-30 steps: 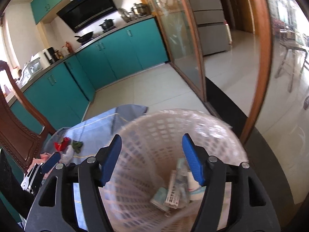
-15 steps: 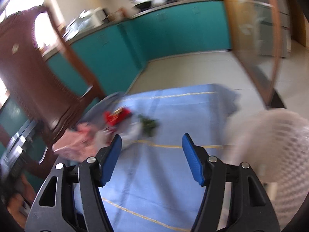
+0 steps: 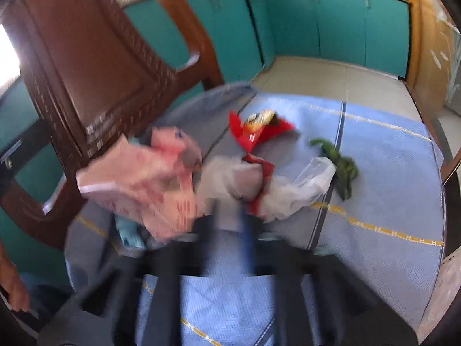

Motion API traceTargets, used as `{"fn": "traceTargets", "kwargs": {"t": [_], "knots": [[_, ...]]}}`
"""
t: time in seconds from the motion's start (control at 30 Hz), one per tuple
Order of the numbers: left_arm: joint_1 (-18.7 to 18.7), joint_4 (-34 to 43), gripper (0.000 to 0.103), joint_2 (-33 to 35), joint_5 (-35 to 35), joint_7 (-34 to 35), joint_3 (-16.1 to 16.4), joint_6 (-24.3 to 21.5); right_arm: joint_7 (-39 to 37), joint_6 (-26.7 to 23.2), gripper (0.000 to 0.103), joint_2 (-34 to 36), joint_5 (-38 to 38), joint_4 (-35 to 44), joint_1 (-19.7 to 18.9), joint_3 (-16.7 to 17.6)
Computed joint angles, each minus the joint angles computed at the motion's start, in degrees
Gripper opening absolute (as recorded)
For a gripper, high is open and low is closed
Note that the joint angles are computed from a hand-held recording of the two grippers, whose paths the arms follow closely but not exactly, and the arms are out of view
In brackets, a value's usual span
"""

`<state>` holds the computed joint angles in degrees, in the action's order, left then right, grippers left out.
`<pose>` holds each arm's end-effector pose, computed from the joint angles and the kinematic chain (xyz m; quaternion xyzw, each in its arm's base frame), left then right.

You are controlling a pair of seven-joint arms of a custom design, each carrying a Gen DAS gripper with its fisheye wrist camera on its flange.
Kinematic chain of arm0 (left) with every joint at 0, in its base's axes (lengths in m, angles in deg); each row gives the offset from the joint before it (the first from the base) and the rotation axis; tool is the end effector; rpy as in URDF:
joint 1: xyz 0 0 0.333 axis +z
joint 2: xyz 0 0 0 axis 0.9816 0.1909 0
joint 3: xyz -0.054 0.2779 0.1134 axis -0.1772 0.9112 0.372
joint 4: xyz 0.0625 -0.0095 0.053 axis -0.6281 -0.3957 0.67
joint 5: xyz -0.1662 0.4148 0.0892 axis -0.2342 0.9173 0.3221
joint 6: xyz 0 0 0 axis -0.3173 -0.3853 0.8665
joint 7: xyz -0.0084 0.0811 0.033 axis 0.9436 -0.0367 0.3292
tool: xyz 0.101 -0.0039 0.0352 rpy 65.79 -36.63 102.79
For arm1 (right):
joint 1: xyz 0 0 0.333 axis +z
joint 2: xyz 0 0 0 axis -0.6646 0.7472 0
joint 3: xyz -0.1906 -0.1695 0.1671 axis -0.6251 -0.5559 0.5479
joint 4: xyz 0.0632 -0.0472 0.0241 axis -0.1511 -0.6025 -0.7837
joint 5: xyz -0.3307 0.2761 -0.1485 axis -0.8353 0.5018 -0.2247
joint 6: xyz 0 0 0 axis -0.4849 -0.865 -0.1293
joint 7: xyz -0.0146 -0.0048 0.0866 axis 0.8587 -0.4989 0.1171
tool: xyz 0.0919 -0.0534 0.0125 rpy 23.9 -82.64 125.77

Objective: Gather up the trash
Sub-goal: 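Move both grippers back over the table toward the remaining trash, then grasp the pink paper bag with the left gripper while the right gripper grasps the white plastic bag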

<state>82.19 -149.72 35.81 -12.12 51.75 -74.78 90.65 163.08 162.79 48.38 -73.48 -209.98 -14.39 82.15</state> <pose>0.4426 -0.2397 0.5176 -0.5317 0.6966 -0.3560 0.3246 0.4504 0.4031 0.4688 -0.6574 0.6633 -0.1408 0.3288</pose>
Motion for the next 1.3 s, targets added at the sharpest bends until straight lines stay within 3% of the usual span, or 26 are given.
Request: {"fn": "traceTargets", "kwargs": {"t": [0.1, 0.23, 0.4, 0.47, 0.53, 0.6, 0.67, 0.73, 0.83, 0.87, 0.9, 1.0, 1.07, 1.13, 1.17, 1.2, 1.3], "knots": [[-1.55, 0.91, 0.06, 1.59, 1.08, 2.36, 0.51, -3.45, 2.49, 0.16, 0.004, -2.46, -1.08, -1.75, -0.39, 0.37], [-2.65, 2.78, 0.075, 5.32, 5.21, 4.33, -0.22, -8.51, 6.47, 1.31, 0.004, -7.99, -2.64, -5.9, -1.86, 1.16], [-2.4, 7.49, 0.075, 11.53, 11.9, 0.33, -1.72, -14.68, 9.35, 0.08, 0.004, -14.45, -3.89, -9.74, -3.81, 2.81], [-4.63, 7.53, 0.068, 12.44, 11.18, 0.29, 0.7, -14.36, 8.85, -0.09, 0.004, -15.53, -2.98, -10.68, -3.73, 2.5], [-6.43, 7.58, 0.035, 13.03, 11.17, -0.07, 2.68, -14.44, 8.07, -0.32, 0.004, -15.28, -1.46, -10.75, -3.51, 2.07], [-8.46, 7.58, 0.018, 13.58, 10.66, 1.07, 4.98, -14.89, 7.89, -0.03, 0.004, -14.5, -0.9, -10.54, -3.65, 2.19], [-10.6, 7.44, 0.015, 13.99, 8.62, 2.97, 7.25, -14.82, 6.95, 0.13, 0.005, -13.83, -0.17, -10.18, -3.33, 2.06], [-12.08, 6.72, 0.013, 13.52, 6.6, 4.91, 8.77, -14.35, 6.7, -0.07, 0.013, -11.95, -0.68, -8.6, -3.64, 2.59], [-12.89, 5.89, 0.012, 12.78, 5.31, 6.81, 9.44, -14.15, 8.1, -0.51, 0.05, -8.32, -3.9, -5.26, -4.74, 3.77], [-13.2, 5.62, 0.011, 12.41, 4.57, 7.48, 9.69, -14.24, 10.59, -0.04, 0.068, -6.79, -6.64, -3.96, -5.78, 4.57], [-13.63, 5.34, 0.011, 12.14, 3.6, 8.4, 10.07, -14.26, 12.3, 0.59, 0.073, -5.62, -8.41, -3.18, -6.1, 4.66], [-14.17, 5.14, 0.011, 12.08, 1.17, 10.33, 10.7, -14.1, 10.52, 3.63, 0.073, -1.94, -5.55, -1.75, -4.11, 1.94], [-14.16, 4.88, 0.011, 11.82, 0.03, 11.19, 10.89, -14.07, 5.73, 6.37, 0.072, 0.53, 0.89, -1.43, -1.97, -0.43], [-14.16, 4.62, 0.011, 11.58, -0.94, 12.1, 11.06, -13.86, -0.53, 5.76, 0.05, 2.16, 7.18, -0.72, -0.08, -1.77], [-14.12, 4.53, 0.011, 11.44, -1.33, 12.4, 11.04, -13.86, -1.46, 4.76, 0.033, 2.46, 7.94, -0.43, 0.13, -1.76], [-14.15, 4.51, 0.01, 11.44, -1.81, 12.75, 11.1, -13.79, -1.29, 4.69, 0.026, 2.35, 7.81, -0.58, 0.14, -1.59], [-14.63, 4.17, 0.008, 10.9, -3.85, 13.95, 11.57, -13.03, 0.91, 4.74, 0.019, 0.59, 6.05, -1.75, -0.32, -1.04]]}}
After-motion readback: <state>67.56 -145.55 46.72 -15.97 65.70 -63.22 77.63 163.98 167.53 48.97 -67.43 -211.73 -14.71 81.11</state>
